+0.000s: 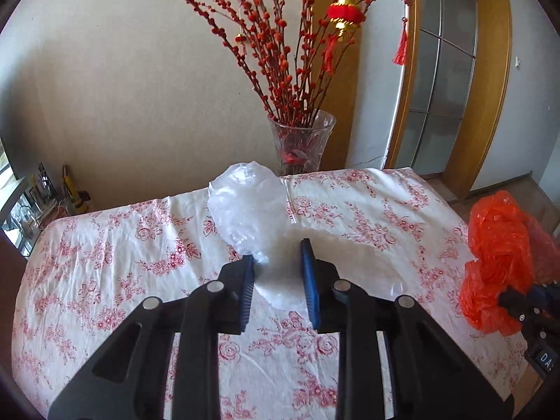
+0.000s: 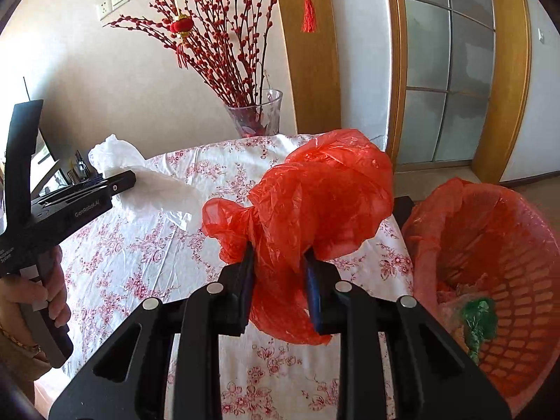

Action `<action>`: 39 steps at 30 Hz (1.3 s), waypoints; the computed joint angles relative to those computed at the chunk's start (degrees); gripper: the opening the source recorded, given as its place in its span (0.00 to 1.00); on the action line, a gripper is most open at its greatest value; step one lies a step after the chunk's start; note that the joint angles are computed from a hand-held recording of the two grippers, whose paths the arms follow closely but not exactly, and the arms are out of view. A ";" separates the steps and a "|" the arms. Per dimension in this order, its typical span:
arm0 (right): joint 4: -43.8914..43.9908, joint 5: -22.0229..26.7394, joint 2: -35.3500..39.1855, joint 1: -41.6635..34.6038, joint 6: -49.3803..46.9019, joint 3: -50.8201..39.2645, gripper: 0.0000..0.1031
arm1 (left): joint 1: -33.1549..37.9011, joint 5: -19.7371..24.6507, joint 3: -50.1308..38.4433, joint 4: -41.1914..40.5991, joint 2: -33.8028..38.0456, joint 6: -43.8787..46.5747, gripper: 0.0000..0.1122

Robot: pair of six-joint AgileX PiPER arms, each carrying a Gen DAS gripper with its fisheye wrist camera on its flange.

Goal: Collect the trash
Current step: 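Carry the clear and red bags in both grippers over the wastebasket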

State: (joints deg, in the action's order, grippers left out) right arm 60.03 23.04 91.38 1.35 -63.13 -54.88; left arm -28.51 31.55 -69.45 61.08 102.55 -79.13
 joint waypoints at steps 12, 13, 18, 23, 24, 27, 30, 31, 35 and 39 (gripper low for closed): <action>4.35 5.62 -9.87 -10.77 -7.75 5.89 0.25 | -10.96 5.11 0.21 1.30 -5.36 -1.46 0.23; 4.66 6.22 -10.51 -12.14 -8.47 6.20 0.25 | -11.87 5.47 -0.13 1.36 -5.31 -1.52 0.23; 4.93 10.12 -12.08 -19.37 -10.41 6.04 0.25 | -15.75 6.01 -2.68 1.20 -3.87 -1.57 0.23; 5.03 13.83 -12.33 -26.25 -11.79 5.23 0.25 | -18.92 5.69 -6.64 -0.17 -0.98 -0.10 0.23; 5.04 14.43 -12.36 -27.48 -12.22 5.09 0.25 | -19.35 5.27 -7.49 -0.68 -0.33 0.37 0.23; 5.56 15.82 -12.18 -30.97 -13.92 4.97 0.25 | -21.10 5.11 -10.83 -2.43 1.92 2.09 0.23; 5.96 17.57 -11.54 -34.61 -15.11 4.40 0.25 | -22.80 5.14 -14.00 -3.65 4.28 3.57 0.23; 6.05 18.04 -11.17 -35.65 -15.31 4.04 0.25 | -23.25 5.06 -15.17 -4.27 5.11 4.28 0.23; 6.42 19.71 -9.49 -39.22 -15.87 2.46 0.25 | -24.52 4.81 -19.53 -6.99 8.20 7.28 0.23; 6.32 20.58 -7.81 -41.26 -15.41 0.63 0.25 | -25.29 4.67 -23.52 -9.68 11.18 10.26 0.23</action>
State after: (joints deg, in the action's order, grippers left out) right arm 66.35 43.63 83.58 -39.91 -78.53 -54.25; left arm -53.79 36.22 -92.97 51.40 113.73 -68.87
